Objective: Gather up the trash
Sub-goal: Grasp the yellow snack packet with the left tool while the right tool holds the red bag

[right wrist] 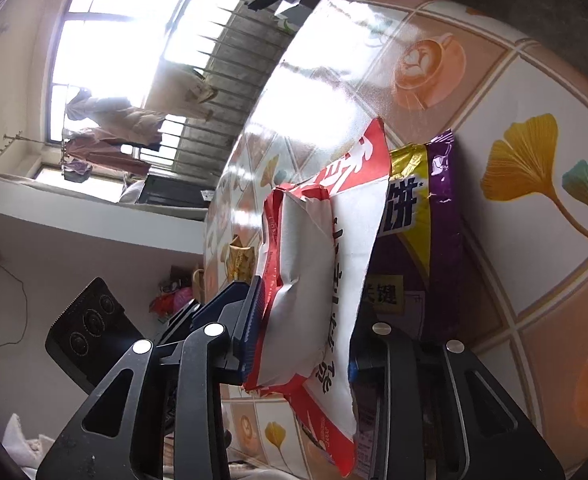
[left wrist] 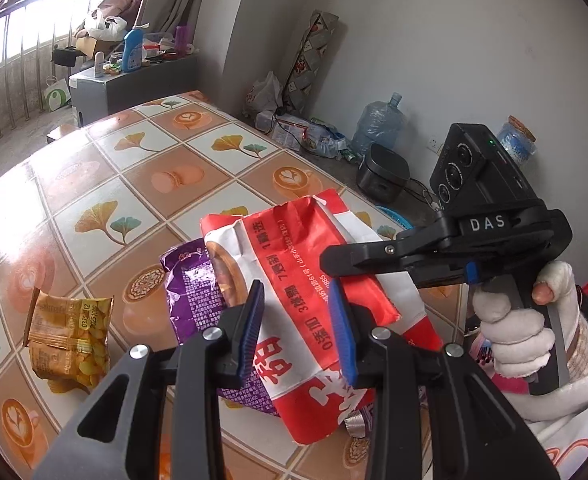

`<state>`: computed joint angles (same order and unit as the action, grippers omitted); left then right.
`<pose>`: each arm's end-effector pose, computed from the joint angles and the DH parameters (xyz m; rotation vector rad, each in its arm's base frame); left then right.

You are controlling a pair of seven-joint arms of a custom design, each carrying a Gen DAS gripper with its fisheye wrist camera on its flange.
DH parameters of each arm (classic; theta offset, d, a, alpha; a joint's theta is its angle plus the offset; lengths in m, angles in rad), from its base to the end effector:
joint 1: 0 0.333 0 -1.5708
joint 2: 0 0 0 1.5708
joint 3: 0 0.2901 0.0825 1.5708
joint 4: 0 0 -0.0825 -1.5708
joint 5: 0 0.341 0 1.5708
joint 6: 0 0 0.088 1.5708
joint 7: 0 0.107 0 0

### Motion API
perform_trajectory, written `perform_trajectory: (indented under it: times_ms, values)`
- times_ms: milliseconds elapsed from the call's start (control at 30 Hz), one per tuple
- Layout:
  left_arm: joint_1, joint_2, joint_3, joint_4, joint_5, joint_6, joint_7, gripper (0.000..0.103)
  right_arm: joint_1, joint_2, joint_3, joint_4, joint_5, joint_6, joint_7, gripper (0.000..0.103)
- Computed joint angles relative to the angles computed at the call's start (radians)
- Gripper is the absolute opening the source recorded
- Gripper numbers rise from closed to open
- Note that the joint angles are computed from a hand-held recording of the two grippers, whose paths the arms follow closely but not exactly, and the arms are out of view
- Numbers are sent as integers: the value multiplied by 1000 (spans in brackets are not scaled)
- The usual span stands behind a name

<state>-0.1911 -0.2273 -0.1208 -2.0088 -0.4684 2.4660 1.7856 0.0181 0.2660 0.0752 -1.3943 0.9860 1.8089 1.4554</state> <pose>0.4761 -0.1591 0.6153 -1.6756 2.2003 -1.0940 0.6006 0.1192 0.5890 -1.6023 1.5568 0.7274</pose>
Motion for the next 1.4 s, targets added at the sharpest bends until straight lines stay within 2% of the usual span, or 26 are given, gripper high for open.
perform_trajectory:
  times_ms: [133, 433, 533, 567, 667, 800, 1000, 1033, 1133, 1200, 1333, 1400]
  values:
    - [35, -70, 9, -46, 61, -1, -51, 33, -18, -10, -6, -35, 33, -10, -11, 29]
    - [159, -163, 17, -124, 289, -18, -307, 40, -21, -26, -18, -44, 22, -29, -26, 28]
    - [146, -151, 23, -120, 310, -19, -299, 41, -24, -28, -22, -44, 21, -35, -24, 28]
    - [144, -144, 15, -116, 333, -20, -294, 44, -30, -43, -26, -65, 25, -40, -33, 28]
    - [148, -121, -27, -110, 443, -10, -294, 53, -28, -46, -30, -69, 28, -39, -29, 28]
    - [170, -71, -83, -87, 636, -41, -349, 54, -23, -44, -30, -63, 27, -38, -22, 28]
    - [155, -25, -67, -72, 708, -96, -398, 54, -25, -47, -32, -72, 33, -40, -25, 28]
    - [152, -23, -61, -71, 705, -100, -402, 54, -24, -47, -32, -72, 33, -39, -25, 28]
    - [151, -27, -46, -79, 691, -100, -414, 44, -27, -46, -33, -73, 38, -45, -27, 28]
    - [149, -26, -34, -78, 669, -96, -407, 42, -31, -45, -34, -73, 43, -51, -28, 28]
    - [151, -30, -40, -78, 683, -92, -408, 36, -42, -47, -37, -87, 73, -64, -27, 28]
    - [149, -36, -41, -81, 687, -87, -406, 29, -50, -53, -38, -103, 101, -71, -26, 28]
